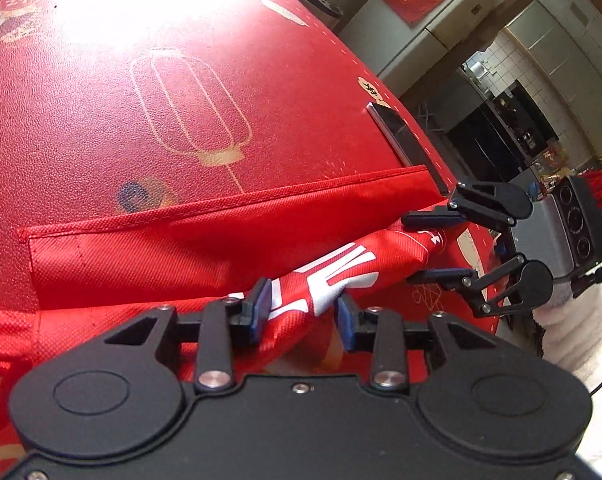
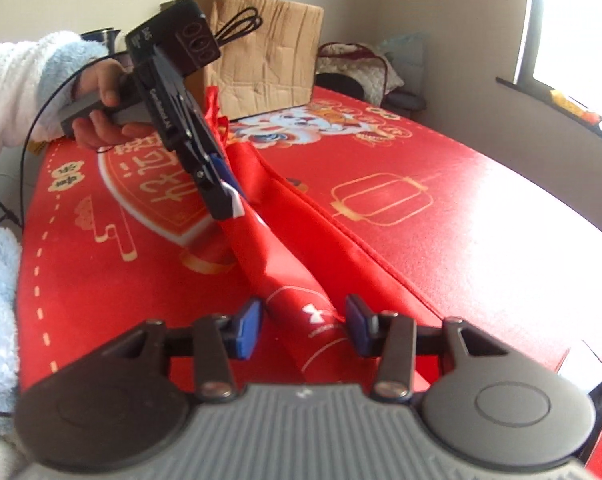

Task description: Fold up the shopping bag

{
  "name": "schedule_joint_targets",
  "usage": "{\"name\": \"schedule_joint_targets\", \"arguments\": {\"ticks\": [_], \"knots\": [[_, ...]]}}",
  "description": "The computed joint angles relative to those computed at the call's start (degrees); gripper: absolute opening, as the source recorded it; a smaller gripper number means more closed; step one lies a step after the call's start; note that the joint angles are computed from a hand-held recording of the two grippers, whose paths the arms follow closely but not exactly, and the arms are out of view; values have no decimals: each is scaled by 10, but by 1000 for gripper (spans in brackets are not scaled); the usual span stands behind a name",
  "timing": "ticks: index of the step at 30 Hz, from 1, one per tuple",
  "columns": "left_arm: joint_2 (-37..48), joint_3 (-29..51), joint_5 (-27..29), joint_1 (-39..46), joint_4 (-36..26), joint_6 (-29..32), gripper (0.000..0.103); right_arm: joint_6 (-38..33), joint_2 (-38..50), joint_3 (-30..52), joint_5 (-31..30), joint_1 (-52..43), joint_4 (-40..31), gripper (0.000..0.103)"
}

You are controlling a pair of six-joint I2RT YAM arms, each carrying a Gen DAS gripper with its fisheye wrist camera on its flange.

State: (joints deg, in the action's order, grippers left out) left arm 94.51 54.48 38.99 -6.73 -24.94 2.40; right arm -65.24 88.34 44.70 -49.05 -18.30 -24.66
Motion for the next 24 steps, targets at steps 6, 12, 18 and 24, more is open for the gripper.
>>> {"name": "schedule_joint_targets", "arguments": {"ticks": [6,12,18,24], "knots": [[25,31,-11,-8,-20,-34,36,188,67,71,-10,1,-44,45],[4,4,-38,-26,15,-62,37,301,90,134,49,39,-80,44],[-61,-76,-50,-37,56,-70,37,163,6,58,81,51,-61,40],[-132,-140,-36,-35,39,-73,37,69,-55,10,56,22,-123,42]]}}
